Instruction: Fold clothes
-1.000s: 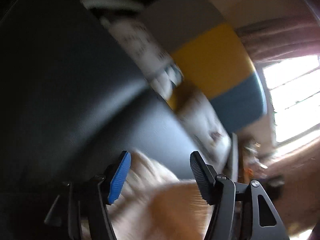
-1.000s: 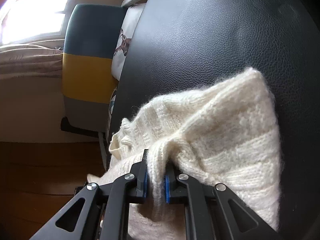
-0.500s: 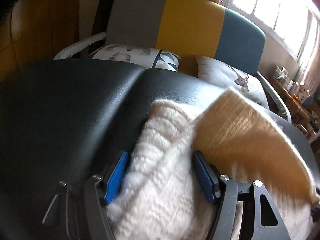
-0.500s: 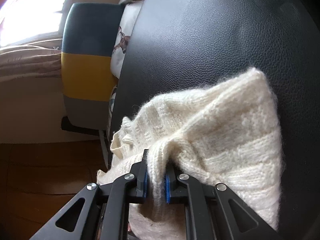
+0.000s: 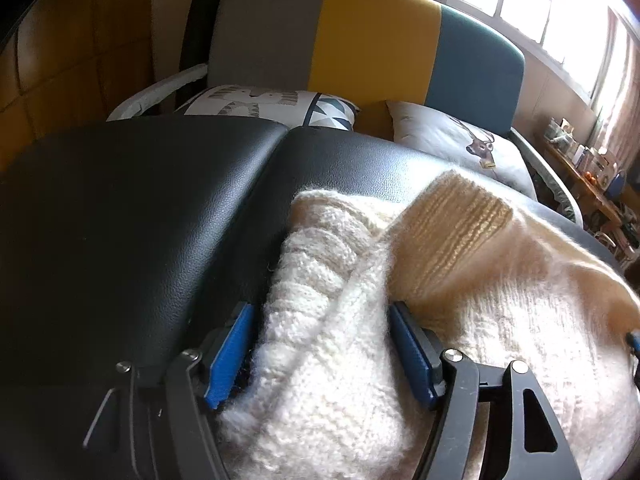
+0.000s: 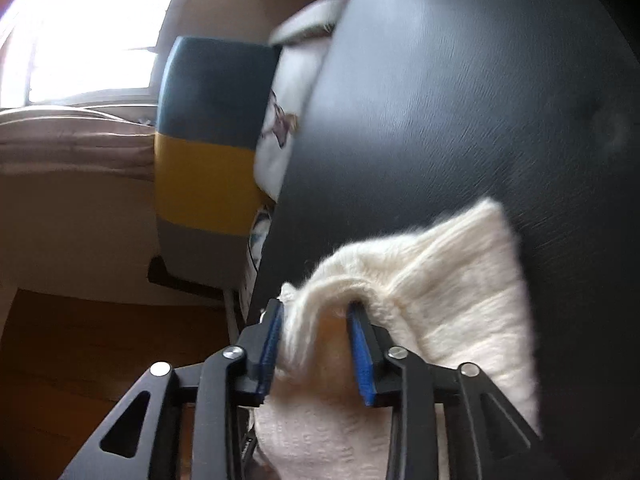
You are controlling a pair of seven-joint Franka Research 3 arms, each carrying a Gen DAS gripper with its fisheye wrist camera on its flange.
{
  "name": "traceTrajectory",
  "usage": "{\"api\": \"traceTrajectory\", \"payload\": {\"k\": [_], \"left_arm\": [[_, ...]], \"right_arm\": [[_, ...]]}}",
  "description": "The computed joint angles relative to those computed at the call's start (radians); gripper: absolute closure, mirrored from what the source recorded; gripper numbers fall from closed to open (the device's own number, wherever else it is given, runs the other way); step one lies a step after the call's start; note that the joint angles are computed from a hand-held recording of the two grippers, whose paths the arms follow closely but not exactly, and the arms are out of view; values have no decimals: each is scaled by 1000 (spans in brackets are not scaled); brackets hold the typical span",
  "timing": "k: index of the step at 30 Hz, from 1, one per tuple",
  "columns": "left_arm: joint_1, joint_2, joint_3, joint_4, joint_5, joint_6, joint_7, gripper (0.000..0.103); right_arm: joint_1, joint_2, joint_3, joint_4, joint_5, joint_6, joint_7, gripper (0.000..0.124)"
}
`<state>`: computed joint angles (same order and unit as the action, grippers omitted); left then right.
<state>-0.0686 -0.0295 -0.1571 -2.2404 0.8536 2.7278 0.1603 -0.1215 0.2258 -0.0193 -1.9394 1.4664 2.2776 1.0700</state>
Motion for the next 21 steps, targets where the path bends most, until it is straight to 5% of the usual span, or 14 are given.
{"api": "traceTrajectory", "payload": {"k": [5, 7, 10, 12, 16, 21], "left_arm": [[1, -26, 7, -18, -89, 22, 61, 33], [13, -46, 6, -30, -78, 44, 41, 33], [28, -49, -15, 14, 33, -37, -13, 32], [21, -21, -13, 61, 13, -76, 65, 26], [-8, 71, -8, 172, -67, -145, 331, 25], [-39, 139, 16, 238, -27, -182, 387, 25]], "right_arm": [[22, -110, -20, -81, -100, 89, -132, 90], [60, -163, -19, -115, -273, 160, -154, 90], [128, -199, -2, -154, -534, 350, -167, 90], [151, -177, 1, -130, -598, 385, -198, 90], [189, -82, -6, -40, -882, 405, -3, 90], [193, -35, 5, -7, -986, 393, 29, 100]]}}
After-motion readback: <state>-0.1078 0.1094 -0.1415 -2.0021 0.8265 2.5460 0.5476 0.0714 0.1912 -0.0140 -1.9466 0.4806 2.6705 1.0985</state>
